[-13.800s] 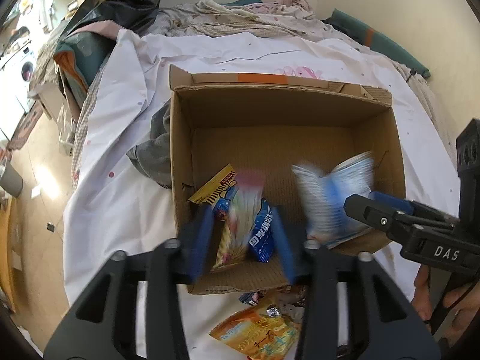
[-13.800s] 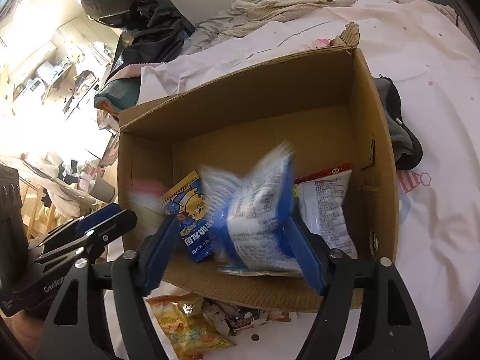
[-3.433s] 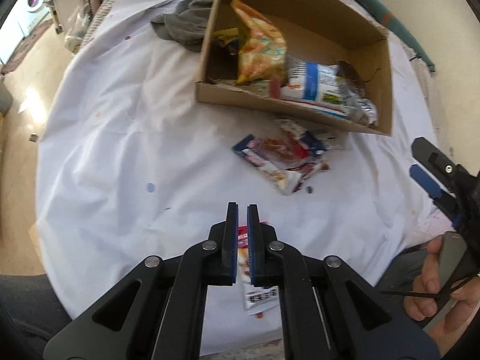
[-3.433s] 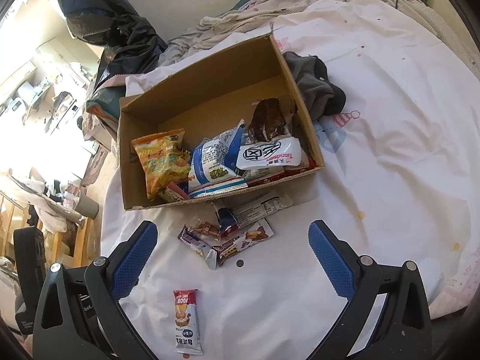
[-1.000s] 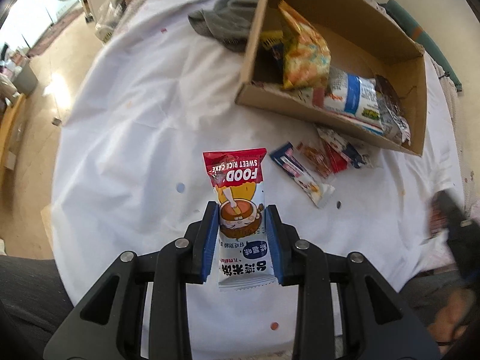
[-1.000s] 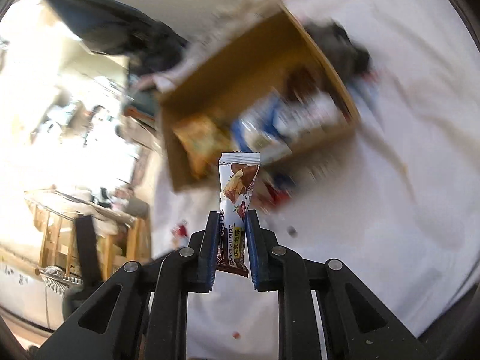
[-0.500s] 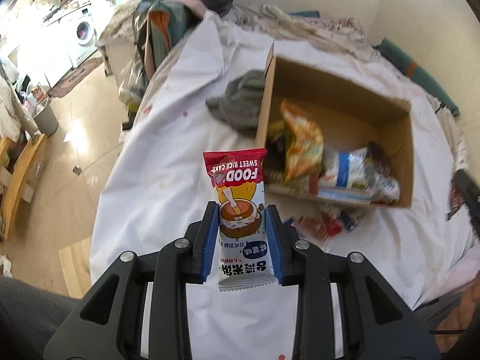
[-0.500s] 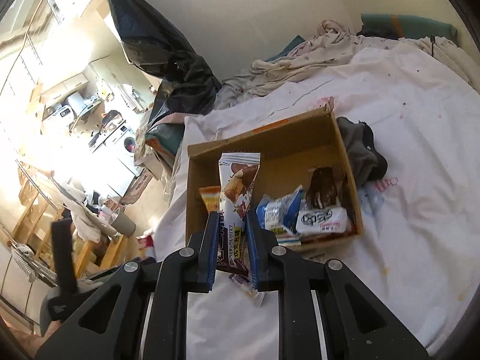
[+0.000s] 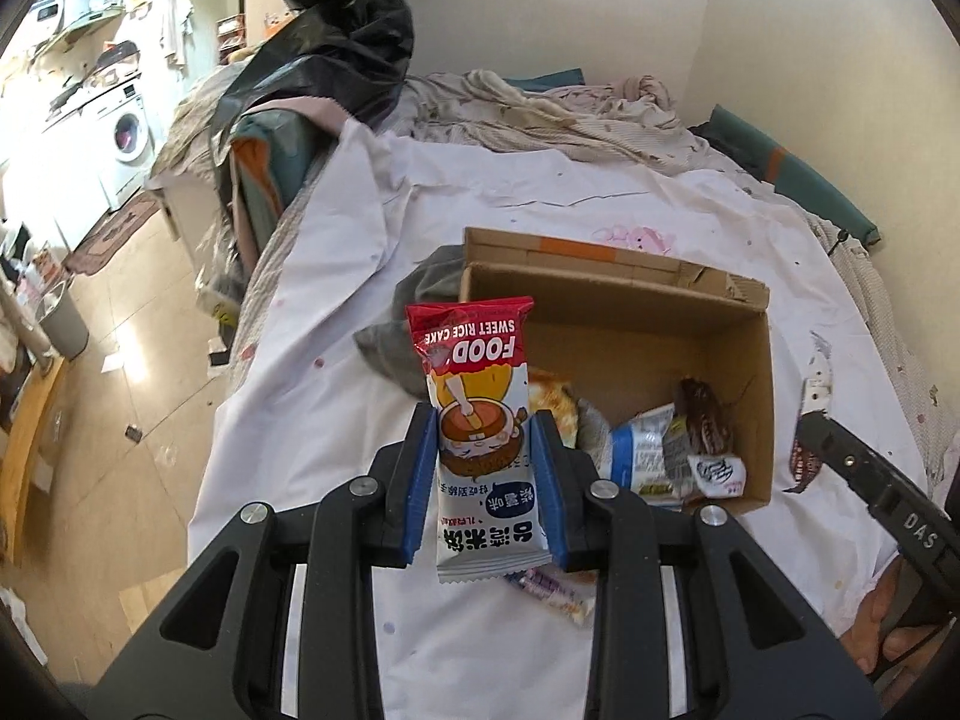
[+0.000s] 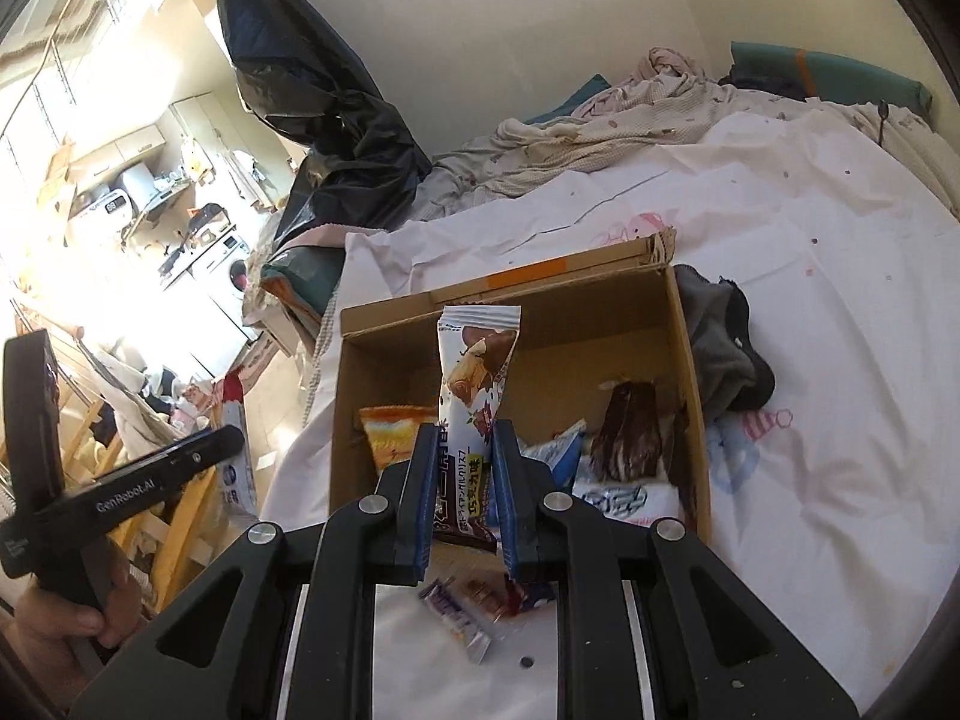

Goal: Organize snacks
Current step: 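Carry the rice cake packet and chocolate bar over the box and open both grippers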

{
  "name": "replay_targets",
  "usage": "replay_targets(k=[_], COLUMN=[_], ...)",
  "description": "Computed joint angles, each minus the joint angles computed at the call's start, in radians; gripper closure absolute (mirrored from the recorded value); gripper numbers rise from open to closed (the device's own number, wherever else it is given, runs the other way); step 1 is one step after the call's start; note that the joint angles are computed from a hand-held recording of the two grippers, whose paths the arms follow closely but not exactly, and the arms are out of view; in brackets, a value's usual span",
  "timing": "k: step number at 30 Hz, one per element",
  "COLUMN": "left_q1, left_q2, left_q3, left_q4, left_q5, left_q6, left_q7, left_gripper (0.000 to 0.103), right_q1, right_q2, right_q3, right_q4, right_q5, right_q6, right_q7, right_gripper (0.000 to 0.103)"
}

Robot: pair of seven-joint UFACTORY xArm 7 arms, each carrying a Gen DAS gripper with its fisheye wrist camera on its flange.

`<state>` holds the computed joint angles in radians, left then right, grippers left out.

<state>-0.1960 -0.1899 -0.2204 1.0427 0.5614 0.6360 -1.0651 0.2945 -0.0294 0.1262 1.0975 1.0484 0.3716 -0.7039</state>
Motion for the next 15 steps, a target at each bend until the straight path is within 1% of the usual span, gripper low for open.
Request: replay_targets(k=[5, 9, 11, 12, 13, 15], left_q1=[-0.008, -0.026, -0.036, -0.037, -0.037, -0.04], left_q2=[0.081, 0.143, 0.17, 0.172, 0.177, 0.197], left_q3=[0.013, 0.04, 0.061, 0.069, 0.076, 0.086], left_q4=[0.072, 0.105, 0.092, 0.073, 0.06, 0.063], left_q5=[0.018, 0.018, -0.042, -0.045, -0.05, -0.12], left_q6=[-0.027, -0.068, -0.133, -0.17, -0.187, -0.172], left_q7=[0.02, 0.05, 0.122, 0.11, 0.099, 0.138], left_gripper=[0.076, 0.076, 0.076, 0.076, 0.076, 0.076], right_q1=[-0.016, -0.04, -0.054, -0.064, -0.069, -0.08], right_q2=[0.067, 0.12, 0.145, 0.151, 0.157, 0.166], right_q3=[0.006, 0.023, 0.029, 0.034, 0.038, 0.045], right_q4=[0.068, 0.119, 0.138, 0.14, 0.141, 0.141], right_q5=[-0.059, -0.122, -0.151, -0.146, -0.154, -0.16], right_q6=[-0.001, 0.0, 0.015, 0.027, 0.032, 0.04], right_q7=[0.022, 0.059, 0.096, 0.101, 0.113, 0.126], right_gripper=[0.085, 0.084, 0.084, 0.085, 0.084, 0.084])
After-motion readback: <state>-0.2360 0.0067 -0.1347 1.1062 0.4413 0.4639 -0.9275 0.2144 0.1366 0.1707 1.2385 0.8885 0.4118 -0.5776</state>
